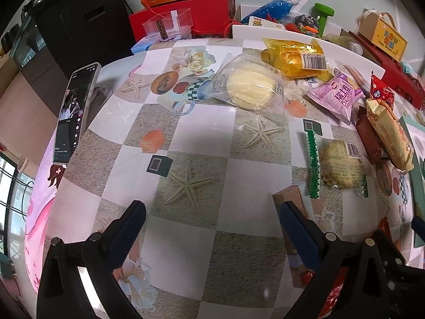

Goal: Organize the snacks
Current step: 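Reach the right tool to the red patterned packet and close on it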

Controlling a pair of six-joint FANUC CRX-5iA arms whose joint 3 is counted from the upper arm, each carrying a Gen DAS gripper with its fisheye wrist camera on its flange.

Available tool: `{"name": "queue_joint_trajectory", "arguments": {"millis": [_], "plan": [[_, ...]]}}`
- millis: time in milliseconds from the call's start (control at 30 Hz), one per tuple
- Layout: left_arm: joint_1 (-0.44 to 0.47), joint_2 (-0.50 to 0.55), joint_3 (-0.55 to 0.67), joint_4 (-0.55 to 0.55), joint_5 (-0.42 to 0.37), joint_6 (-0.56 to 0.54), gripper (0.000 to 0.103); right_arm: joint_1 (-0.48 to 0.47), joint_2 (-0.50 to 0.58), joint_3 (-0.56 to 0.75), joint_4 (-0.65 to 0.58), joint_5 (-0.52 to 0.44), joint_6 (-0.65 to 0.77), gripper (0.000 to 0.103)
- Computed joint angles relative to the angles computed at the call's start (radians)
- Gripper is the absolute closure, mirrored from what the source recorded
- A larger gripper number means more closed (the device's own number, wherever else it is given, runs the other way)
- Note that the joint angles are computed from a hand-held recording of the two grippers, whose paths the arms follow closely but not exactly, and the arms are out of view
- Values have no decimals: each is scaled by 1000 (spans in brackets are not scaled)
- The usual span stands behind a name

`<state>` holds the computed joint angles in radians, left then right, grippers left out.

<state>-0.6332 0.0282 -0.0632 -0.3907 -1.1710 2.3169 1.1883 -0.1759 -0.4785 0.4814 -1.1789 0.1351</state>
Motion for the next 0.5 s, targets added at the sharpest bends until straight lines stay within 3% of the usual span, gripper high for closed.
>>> {"name": "queue_joint_trajectory", "arguments": {"millis": [267,500], "plan": [[-21,-3,-1,10,-13,6,2,55,-44,-14,-24,-21,54,0],[-35,-11,-1,1,-62,28,2,97,-16,2,-6,0,51,0]]}}
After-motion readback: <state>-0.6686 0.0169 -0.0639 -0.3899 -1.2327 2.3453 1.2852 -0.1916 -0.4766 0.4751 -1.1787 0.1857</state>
